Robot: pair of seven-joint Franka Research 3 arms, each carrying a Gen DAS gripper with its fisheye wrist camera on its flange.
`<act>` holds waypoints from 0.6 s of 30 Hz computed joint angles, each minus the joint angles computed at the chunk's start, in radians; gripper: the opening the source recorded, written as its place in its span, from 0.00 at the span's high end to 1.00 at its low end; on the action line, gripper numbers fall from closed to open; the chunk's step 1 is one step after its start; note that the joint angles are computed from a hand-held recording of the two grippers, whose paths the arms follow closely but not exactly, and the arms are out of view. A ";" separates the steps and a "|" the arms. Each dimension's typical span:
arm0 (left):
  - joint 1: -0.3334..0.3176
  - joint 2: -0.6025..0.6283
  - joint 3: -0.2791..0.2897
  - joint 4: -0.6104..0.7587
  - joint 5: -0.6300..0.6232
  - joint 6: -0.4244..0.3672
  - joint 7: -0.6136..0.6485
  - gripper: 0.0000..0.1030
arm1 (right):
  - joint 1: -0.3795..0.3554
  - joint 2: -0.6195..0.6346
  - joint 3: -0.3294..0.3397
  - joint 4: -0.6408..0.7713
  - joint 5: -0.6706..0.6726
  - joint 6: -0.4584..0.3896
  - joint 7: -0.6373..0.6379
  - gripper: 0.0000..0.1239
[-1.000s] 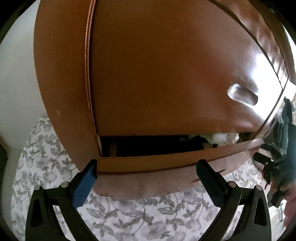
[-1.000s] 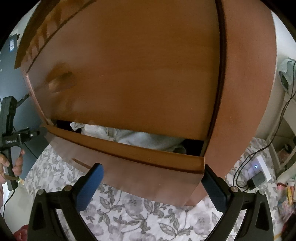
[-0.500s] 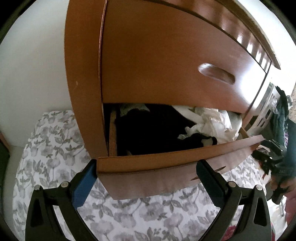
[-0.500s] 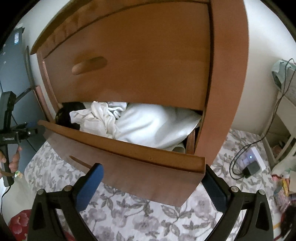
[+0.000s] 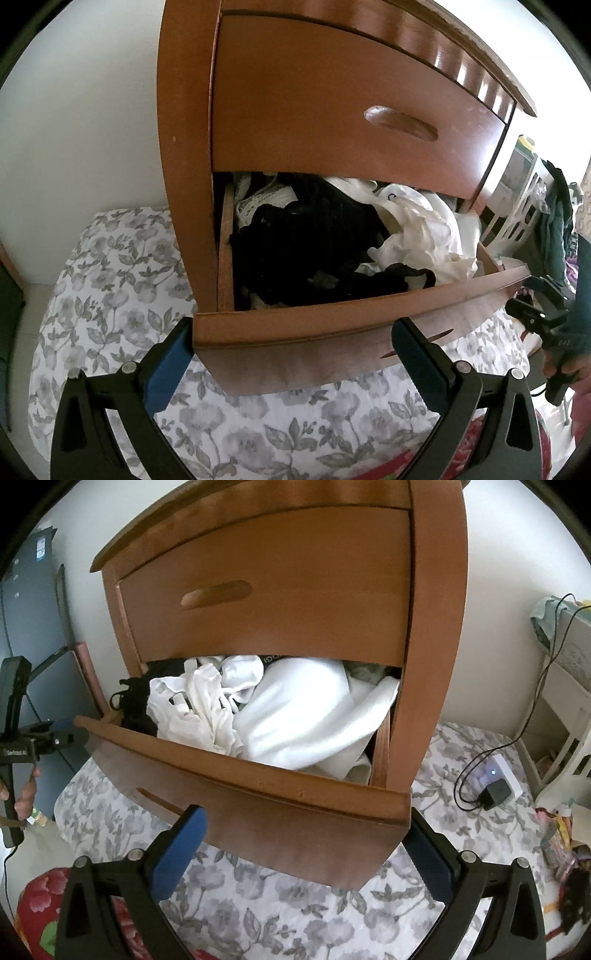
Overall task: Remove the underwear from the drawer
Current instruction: 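Back both tools away from the opened drawer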
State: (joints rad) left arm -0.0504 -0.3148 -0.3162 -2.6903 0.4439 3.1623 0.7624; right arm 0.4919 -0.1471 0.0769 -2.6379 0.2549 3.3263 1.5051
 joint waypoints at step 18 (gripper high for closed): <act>-0.063 -0.117 0.001 -0.084 -0.031 -0.030 -0.027 0.00 | -0.003 -0.092 0.041 -0.103 0.020 0.005 -0.005 0.17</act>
State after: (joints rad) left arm -0.1130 -0.4313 -0.3154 -2.7741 0.4124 3.1318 0.7358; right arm 0.4891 -0.2388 0.1180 -2.7406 0.2745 3.3314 1.4999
